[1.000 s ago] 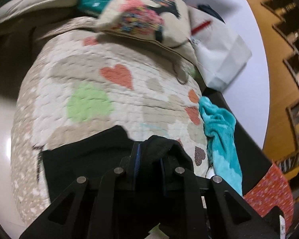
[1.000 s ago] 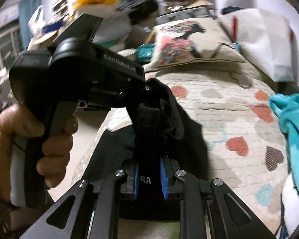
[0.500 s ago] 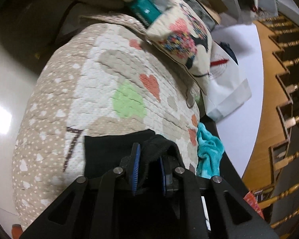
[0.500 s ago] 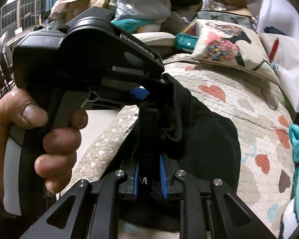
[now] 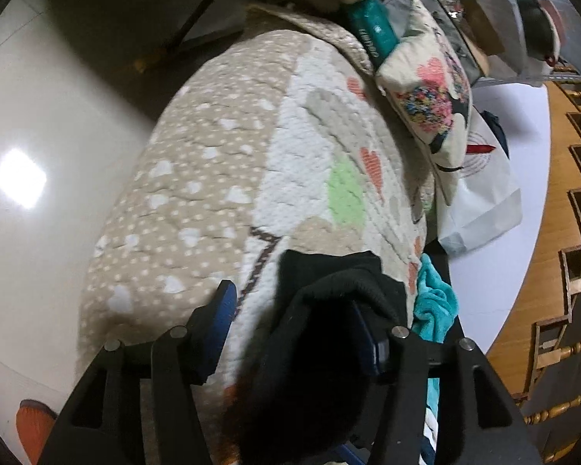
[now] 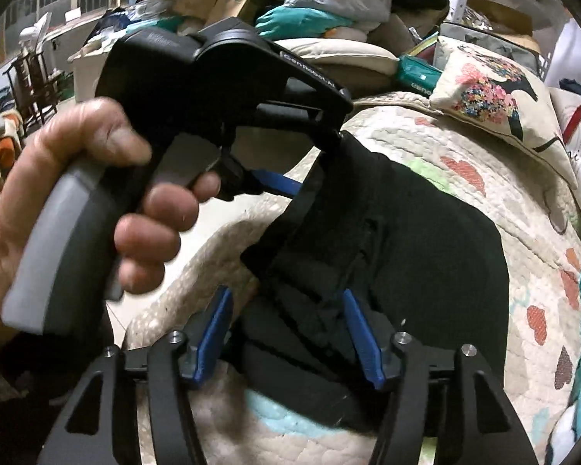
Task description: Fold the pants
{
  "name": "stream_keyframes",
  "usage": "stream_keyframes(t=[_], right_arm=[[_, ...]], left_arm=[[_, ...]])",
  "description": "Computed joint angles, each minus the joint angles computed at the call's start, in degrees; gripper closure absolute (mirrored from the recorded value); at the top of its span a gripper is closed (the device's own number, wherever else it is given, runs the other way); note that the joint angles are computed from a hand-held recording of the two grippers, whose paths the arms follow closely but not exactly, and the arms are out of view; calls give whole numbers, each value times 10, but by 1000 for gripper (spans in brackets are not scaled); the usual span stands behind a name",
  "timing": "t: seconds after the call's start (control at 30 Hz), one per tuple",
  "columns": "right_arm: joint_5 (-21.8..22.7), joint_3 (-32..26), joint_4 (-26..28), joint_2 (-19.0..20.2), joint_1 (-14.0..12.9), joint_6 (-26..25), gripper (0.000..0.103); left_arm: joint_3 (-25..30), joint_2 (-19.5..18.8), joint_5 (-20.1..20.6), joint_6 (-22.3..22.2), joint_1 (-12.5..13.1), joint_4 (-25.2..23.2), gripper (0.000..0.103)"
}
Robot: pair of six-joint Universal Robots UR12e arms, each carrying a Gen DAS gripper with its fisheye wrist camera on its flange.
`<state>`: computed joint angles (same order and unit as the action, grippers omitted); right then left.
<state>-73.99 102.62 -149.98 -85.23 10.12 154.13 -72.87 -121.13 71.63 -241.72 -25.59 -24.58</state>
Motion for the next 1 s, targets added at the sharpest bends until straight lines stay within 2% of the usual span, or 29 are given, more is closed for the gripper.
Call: stream_keyframes(t=[0.07, 0.17, 0.27, 0.33, 0.43, 0.53, 0.57, 0.63, 0.73, 0.77, 1.0], right_arm=[[11, 4, 9, -7, -5, -5, 39], [26, 16, 17, -23, -18, -7, 37], [37, 30, 23, -41, -36, -2, 36], [42, 39, 24, -52, -50, 11, 36], [48, 48, 21, -61, -67, 39, 36], [55, 48, 22, -60, -78, 76, 36], [63, 47, 26, -59, -82, 89, 36], [77, 45, 31, -59, -88, 108, 36], [58, 48, 31, -63, -85, 108, 35], [58, 49, 35, -64, -87, 108, 34], [89, 57, 62, -74, -104, 120, 33]], left_arm=[[-8, 6, 5, -6, 1, 0, 46], [-21, 18, 43, -20, -2, -3, 46], [-30, 33, 129, -42, -11, -32, 46], [-30, 41, 184, -42, -19, -40, 46], [-19, 40, 227, 15, -32, -15, 44], [19, 28, 260, 102, -51, -46, 39], [32, 21, 255, 123, -55, -62, 39], [52, 11, 228, 135, -58, -100, 38], [85, -8, 177, 130, -55, -194, 38], [90, -11, 171, 125, -55, -206, 38], [68, -3, 138, 71, -46, -196, 32]])
